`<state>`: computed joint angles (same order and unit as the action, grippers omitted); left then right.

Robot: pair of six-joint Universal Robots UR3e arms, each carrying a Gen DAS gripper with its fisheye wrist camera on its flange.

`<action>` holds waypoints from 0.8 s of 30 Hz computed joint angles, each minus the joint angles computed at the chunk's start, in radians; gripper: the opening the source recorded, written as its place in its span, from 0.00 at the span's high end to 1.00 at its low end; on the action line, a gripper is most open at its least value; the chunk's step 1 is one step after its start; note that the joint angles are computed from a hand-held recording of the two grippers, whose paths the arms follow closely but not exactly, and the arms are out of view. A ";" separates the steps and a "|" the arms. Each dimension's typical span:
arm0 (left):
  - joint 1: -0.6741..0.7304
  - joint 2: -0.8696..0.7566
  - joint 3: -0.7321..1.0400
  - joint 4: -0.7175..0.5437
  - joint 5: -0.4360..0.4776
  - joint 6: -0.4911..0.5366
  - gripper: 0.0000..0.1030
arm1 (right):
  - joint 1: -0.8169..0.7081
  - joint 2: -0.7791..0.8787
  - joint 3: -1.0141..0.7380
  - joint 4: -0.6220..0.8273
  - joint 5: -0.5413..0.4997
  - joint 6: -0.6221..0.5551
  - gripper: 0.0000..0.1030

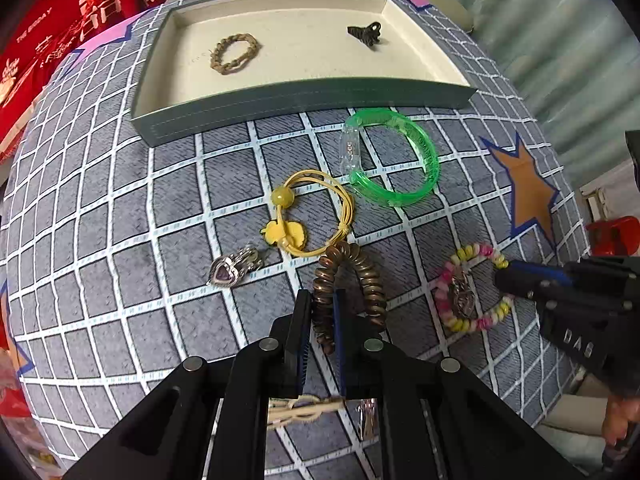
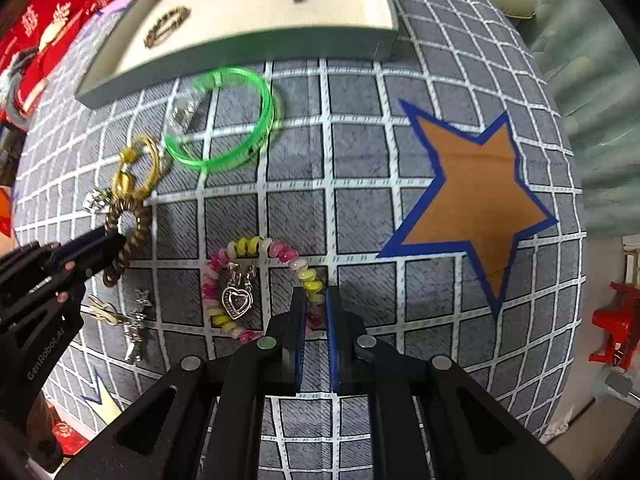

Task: Organize jewelry
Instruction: 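Grasp the brown coiled bead bracelet with left tool while right grasps the pink-yellow beaded bracelet, then carry both bracelets over the tray and lower them inside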

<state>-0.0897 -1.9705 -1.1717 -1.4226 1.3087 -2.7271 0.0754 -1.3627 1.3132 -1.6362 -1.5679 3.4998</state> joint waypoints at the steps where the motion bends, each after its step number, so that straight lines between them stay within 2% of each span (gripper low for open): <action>1: 0.000 0.003 0.005 -0.005 -0.005 -0.005 0.80 | -0.002 -0.002 -0.012 0.006 0.004 0.001 0.90; 7: 0.022 0.043 -0.002 -0.015 -0.030 -0.014 0.80 | -0.003 0.014 -0.124 0.054 0.022 0.012 0.90; 11: 0.109 0.105 -0.004 -0.082 -0.063 0.045 0.80 | -0.009 0.067 -0.268 0.118 0.034 0.004 0.90; 18: 0.155 0.098 0.108 -0.144 -0.100 0.052 0.80 | -0.051 0.156 -0.501 0.208 0.064 -0.041 0.90; 22: 0.154 0.045 0.220 -0.167 -0.108 0.025 0.80 | -0.154 0.057 -0.416 0.217 0.099 -0.133 0.90; 24: 0.148 0.002 0.300 -0.178 -0.108 -0.002 0.80 | -0.192 0.021 -0.340 0.111 0.129 -0.165 0.90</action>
